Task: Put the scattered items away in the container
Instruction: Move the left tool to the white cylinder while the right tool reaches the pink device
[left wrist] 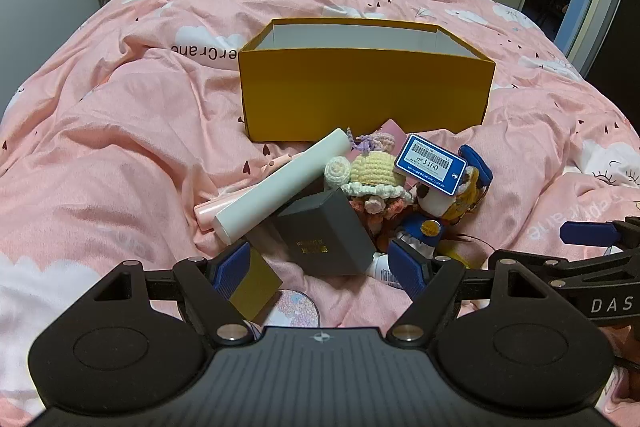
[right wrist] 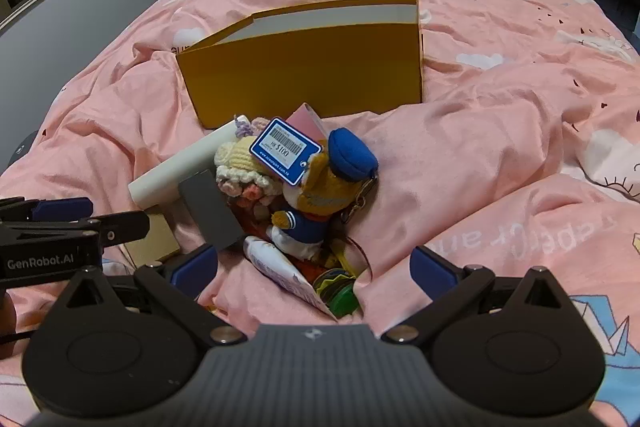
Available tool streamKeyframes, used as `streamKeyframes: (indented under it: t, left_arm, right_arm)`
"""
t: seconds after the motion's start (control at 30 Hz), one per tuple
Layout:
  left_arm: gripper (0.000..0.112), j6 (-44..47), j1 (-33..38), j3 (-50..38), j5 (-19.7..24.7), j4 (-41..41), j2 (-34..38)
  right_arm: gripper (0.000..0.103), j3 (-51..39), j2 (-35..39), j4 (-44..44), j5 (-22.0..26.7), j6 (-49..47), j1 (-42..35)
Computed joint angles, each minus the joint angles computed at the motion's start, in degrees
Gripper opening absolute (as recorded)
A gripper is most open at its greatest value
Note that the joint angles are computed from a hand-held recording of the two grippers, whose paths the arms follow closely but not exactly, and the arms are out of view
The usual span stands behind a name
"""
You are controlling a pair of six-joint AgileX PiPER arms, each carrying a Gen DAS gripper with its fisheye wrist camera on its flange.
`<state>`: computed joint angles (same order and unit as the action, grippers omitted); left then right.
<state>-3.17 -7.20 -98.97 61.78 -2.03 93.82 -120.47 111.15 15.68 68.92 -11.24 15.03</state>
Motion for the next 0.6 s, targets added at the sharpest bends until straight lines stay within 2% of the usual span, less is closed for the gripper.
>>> streamKeyframes:
  t: [0.6]
  left_arm:
    - [0.089,-0.6,0.2,0.2,-0.2,-0.6,-0.3]
  right_arm:
    - [0.103,0.6,-0.3,1.0,0.3,-0.7,-0.3]
